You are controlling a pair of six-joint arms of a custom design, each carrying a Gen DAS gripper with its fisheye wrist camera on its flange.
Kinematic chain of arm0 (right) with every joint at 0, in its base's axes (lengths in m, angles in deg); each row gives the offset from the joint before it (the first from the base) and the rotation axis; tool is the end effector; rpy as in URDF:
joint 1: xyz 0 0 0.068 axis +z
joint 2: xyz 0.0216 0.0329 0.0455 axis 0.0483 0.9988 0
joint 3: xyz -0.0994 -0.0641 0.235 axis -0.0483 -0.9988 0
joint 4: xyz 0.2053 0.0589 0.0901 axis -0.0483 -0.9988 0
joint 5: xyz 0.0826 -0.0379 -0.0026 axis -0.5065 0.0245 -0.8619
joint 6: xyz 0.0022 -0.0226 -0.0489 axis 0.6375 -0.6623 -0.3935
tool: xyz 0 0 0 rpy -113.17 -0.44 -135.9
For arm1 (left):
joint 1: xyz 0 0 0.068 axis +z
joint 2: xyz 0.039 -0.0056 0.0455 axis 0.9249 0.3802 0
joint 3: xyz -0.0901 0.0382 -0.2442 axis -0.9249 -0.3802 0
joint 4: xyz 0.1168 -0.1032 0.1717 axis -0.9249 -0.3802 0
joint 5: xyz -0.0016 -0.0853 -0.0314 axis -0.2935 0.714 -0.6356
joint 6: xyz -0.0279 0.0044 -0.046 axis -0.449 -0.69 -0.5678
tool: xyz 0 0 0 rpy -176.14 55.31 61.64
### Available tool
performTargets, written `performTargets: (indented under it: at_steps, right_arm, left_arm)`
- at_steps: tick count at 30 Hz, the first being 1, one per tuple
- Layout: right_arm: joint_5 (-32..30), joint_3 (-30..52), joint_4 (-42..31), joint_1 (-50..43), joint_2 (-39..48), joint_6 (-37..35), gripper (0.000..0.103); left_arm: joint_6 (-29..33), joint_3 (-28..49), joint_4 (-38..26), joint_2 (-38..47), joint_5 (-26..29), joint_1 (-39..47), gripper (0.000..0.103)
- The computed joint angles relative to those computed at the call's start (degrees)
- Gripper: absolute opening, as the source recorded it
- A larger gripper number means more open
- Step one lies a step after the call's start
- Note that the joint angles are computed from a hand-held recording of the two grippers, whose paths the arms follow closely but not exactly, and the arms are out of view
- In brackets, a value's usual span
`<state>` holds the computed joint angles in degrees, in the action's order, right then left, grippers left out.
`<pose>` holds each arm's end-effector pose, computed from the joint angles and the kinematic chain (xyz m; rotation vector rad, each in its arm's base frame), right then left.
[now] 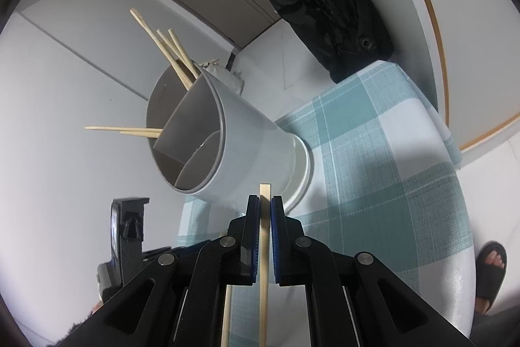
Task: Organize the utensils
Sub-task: 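Close the left tool on a chopstick while the right tool holds its chopstick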
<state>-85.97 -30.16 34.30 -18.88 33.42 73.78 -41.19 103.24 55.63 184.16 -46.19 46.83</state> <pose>0.2785 -0.0826 0.1367 0.2468 2.3586 0.9086 0.3050 -0.1137 0.1348 0.4012 2.8589 0.0086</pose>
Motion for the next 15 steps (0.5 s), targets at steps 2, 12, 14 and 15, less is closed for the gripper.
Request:
performTargets:
  at_steps: [2, 12, 14, 15]
  right_arm:
    - [0.3, 0.0, 0.2, 0.3, -0.1, -0.1, 0.006]
    - [3.1, -2.8, 3.4, 2.0, -2.6, -0.7, 0.006]
    - [3.3, -4.0, 4.4, 2.2, -3.9, -1.0, 0.006]
    - [3.3, -4.9, 5.1, 2.3, -4.8, -1.1, 0.006]
  left_arm:
    - [0.5, -0.1, 0.4, -0.2, 0.5, 0.1, 0.002]
    - [-1.0, -11.0, 8.7, -11.4, 5.2, 4.7, 0.001]
    - [-1.7, -15.2, 10.4, -17.4, 5.6, 4.8, 0.0]
    - [-1.9, -17.1, 10.9, -20.4, 5.6, 4.8, 0.0]
